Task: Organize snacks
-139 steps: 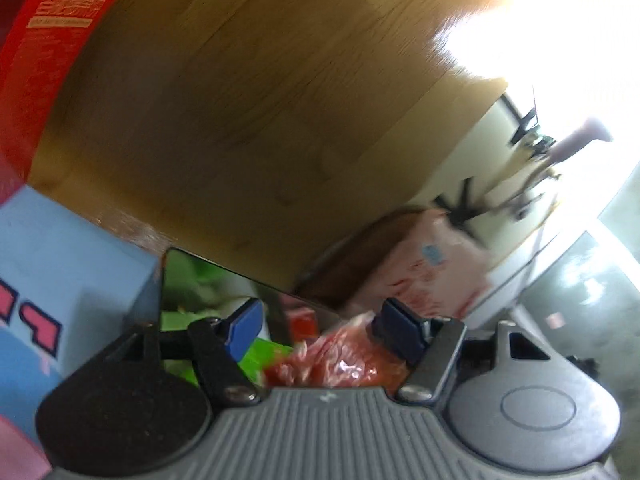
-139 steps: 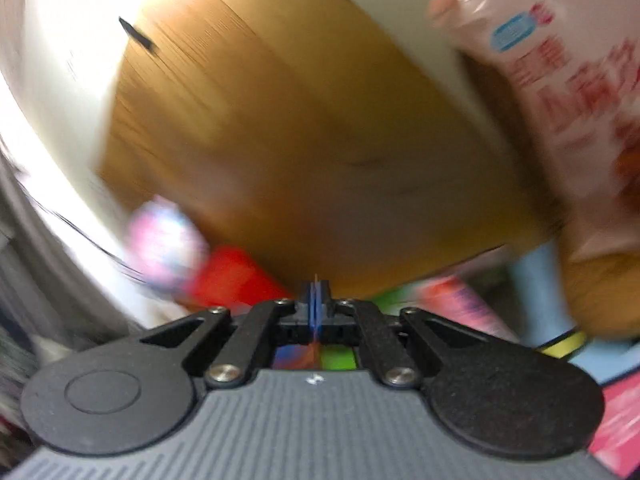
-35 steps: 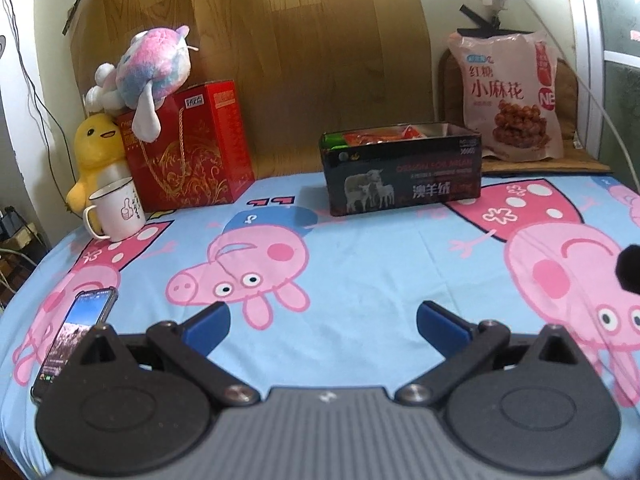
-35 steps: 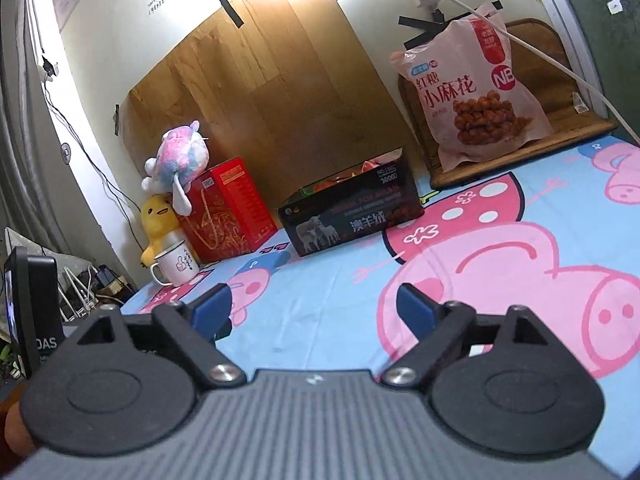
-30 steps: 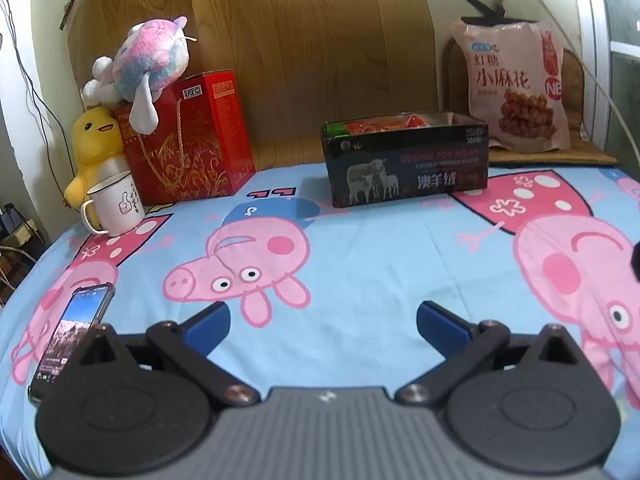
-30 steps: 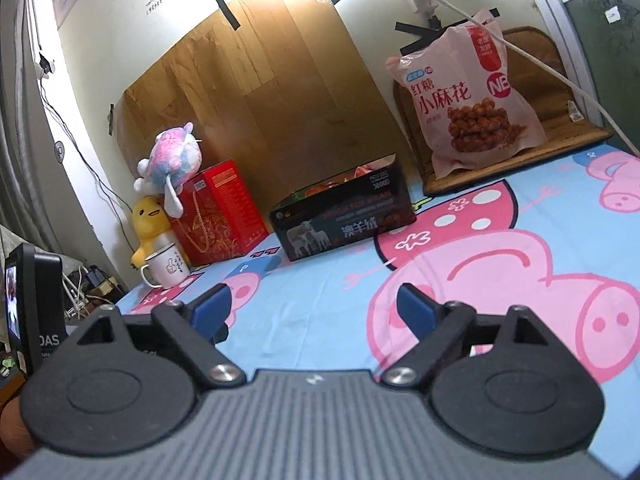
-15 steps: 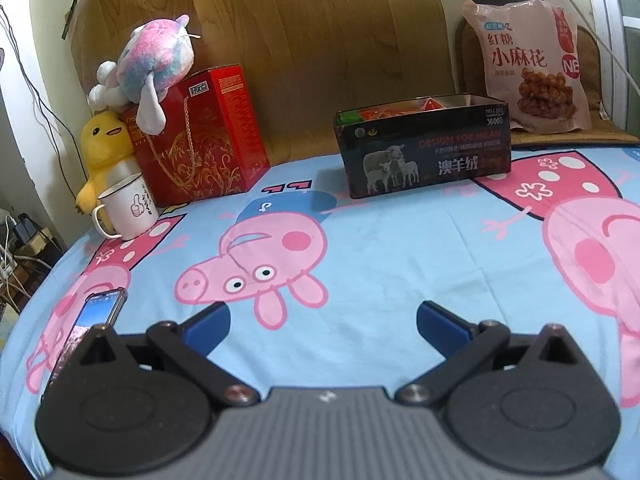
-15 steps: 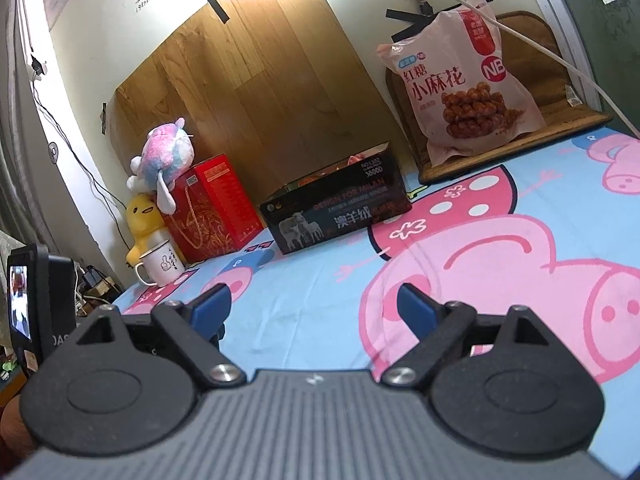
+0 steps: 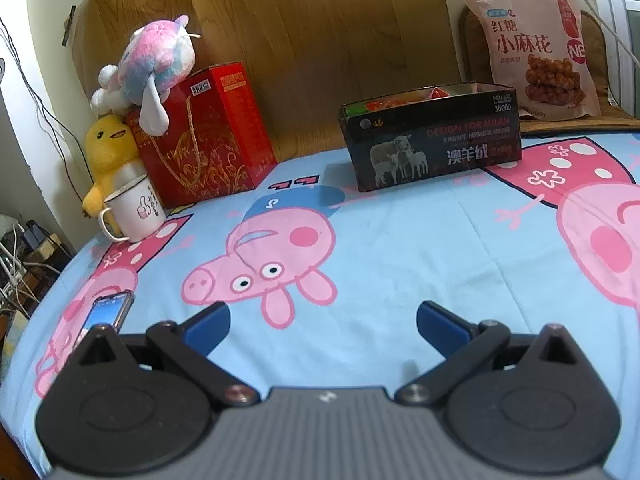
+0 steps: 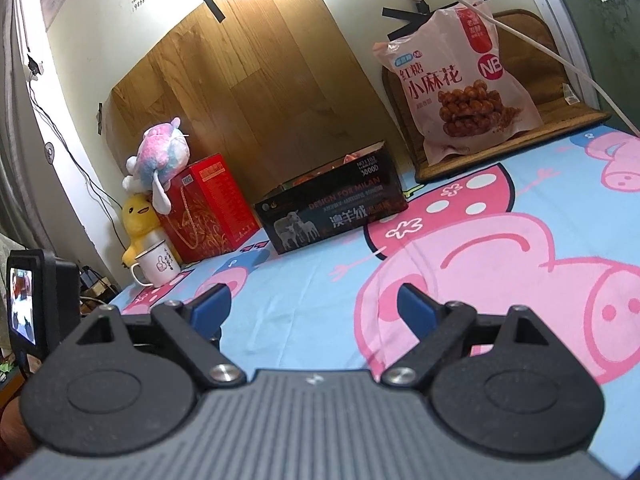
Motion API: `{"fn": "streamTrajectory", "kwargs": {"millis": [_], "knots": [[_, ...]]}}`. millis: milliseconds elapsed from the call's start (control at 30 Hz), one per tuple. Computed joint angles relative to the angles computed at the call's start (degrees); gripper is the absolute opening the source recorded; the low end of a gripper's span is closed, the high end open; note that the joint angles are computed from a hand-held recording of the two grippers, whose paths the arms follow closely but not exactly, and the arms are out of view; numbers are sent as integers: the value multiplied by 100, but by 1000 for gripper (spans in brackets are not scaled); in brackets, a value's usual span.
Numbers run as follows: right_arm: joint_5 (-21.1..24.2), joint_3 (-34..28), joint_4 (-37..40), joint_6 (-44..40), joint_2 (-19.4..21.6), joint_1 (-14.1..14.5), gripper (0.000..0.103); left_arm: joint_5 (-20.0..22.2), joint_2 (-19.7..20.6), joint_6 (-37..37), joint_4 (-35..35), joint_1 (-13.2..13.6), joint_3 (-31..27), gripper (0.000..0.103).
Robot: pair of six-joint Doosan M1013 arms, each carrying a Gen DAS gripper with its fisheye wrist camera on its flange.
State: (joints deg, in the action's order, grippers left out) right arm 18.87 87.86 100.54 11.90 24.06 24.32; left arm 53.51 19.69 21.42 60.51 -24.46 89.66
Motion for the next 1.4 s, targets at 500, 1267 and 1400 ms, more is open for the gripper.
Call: {"fn": "streamTrajectory", "kwargs": {"millis": [500, 1267, 1400], "knots": [[51, -72, -370, 397, 71, -14, 92, -69, 26, 68, -154, 38, -9, 103], [114, -101, -512, 619, 110, -52, 92, 113, 98, 59, 80, -30, -47, 103], [120, -102, -525, 632, 111, -55, 92, 200, 112, 6, 236, -50, -40, 103]]}}
